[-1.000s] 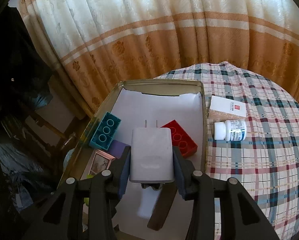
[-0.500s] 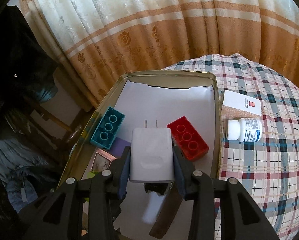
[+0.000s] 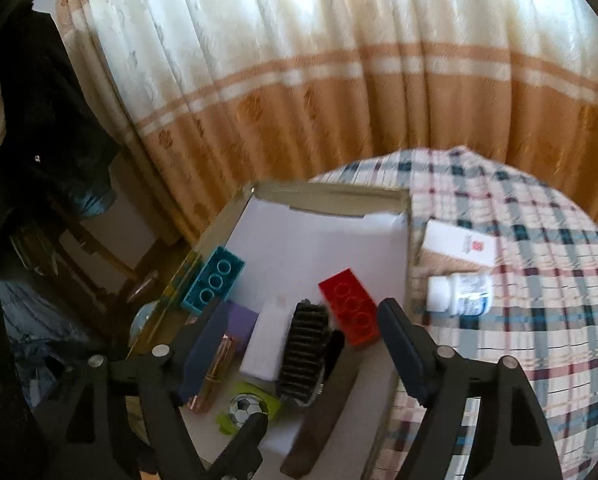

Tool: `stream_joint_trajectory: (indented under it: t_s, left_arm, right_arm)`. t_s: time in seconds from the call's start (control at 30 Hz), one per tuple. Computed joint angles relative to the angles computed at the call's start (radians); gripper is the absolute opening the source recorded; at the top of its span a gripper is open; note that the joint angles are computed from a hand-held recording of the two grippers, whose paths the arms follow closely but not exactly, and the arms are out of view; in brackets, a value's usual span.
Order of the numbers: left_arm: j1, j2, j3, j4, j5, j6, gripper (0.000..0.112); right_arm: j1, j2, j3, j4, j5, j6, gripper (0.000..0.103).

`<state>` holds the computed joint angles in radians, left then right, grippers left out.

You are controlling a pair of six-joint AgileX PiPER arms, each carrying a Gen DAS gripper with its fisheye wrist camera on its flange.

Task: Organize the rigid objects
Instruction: 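Open both tools to drop the green block and white charger into the box, then withdraw both tools from the box toward the pill bottle and white card box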

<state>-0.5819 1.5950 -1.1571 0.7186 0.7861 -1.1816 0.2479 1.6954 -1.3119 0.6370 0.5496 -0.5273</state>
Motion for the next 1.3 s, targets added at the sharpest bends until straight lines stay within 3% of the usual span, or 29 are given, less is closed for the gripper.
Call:
stream_joint_trajectory:
  t_s: [0.13,0.33,0.5,0.77,1.3]
  left_arm:
    - [-0.021,0.02,-0.032,0.009,0.05,0.01,0.102]
    - [-0.036,0.018,-0.039,0.009,0.057,0.001,0.102]
    - [-0.061,0.019,-0.047,0.023,0.078,-0.011,0.102]
    - [-0.095,0.02,-0.061,0.042,0.109,-0.027,0.102]
    - [-0.133,0.019,-0.071,0.072,0.139,-0.062,0.102]
  right_arm:
    - [-0.042,-0.058,0.065,0.045,-0.045,-0.014,0.079]
    - [-0.118,-0.166,0.194,0.141,-0.132,-0.068,0.079]
    - [-0.145,-0.238,0.273,0.129,-0.207,-0.054,0.08]
    - [-0.198,-0.267,0.304,0.208,-0.182,-0.12,0.08]
    - [-0.209,-0.33,0.351,0.157,-0.208,-0.097,0.08]
